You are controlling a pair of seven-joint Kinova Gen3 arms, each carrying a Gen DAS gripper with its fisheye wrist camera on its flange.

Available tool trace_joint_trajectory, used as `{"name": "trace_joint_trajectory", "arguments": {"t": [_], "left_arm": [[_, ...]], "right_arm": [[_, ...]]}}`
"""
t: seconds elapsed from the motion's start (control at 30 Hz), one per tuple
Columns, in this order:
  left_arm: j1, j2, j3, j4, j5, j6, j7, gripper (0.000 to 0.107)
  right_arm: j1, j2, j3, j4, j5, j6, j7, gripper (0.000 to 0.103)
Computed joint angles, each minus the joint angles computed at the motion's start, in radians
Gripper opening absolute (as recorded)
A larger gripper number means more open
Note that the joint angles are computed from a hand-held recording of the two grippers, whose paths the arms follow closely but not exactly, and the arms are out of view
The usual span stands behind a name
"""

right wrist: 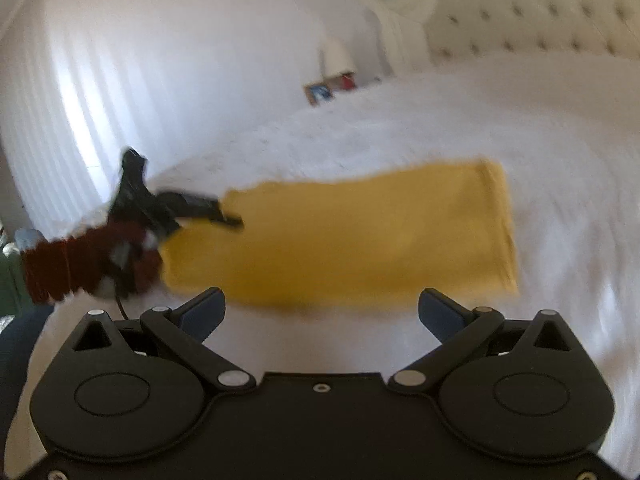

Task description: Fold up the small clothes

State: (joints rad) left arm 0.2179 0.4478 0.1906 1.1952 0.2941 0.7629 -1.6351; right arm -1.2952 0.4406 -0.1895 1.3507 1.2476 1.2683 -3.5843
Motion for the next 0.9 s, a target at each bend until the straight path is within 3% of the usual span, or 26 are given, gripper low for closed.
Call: {"name": "trace_joint_trajectory", "arguments": {"t": [0.03,0.1,0.2,0.3,0.37,0.53,0.6,0.73,0.9], "left_arm": [[-0.015,-0.002,0.009,0.01,0.02,-0.007,-0.007,0.047],[-0.034,-0.006,0.013,0.03,0.053,-0.023,-0.001,0.042],[-0.051,-0.01,0.02,0.05,0.084,-0.041,-0.003,0.041],[-0.051,-0.009,0.023,0.054,0.084,-0.05,-0.019,0.041],[-0.06,-0.007,0.03,0.058,0.098,-0.055,-0.031,0.041],[-0.096,-0.014,0.05,0.092,0.157,-0.078,-0.074,0.038],[-0.102,-0.015,0.051,0.099,0.173,-0.084,-0.08,0.036],[-0.101,-0.018,0.045,0.107,0.183,-0.091,-0.076,0.033],[-0.084,-0.017,0.03,0.091,0.158,-0.073,-0.055,0.032]], "right_arm": [[0.038,0.003,-0.017,-0.026,0.003,-0.019,0.041,0.1],[0.131,0.007,-0.06,-0.072,-0.01,-0.077,0.122,0.077],[0.27,0.059,-0.131,-0.176,-0.032,-0.136,0.244,0.062],[0.409,0.141,-0.251,-0.315,-0.047,-0.125,0.366,0.023],[0.469,0.189,-0.303,-0.408,-0.076,-0.121,0.447,0.02],[0.487,0.306,-0.242,-0.638,-0.248,-0.057,0.59,0.02],[0.507,0.349,-0.258,-0.711,-0.316,-0.008,0.612,0.018],[0.504,0.35,-0.212,-0.713,-0.391,-0.015,0.644,0.014],[0.455,0.275,-0.136,-0.593,-0.392,-0.077,0.609,0.019]]}}
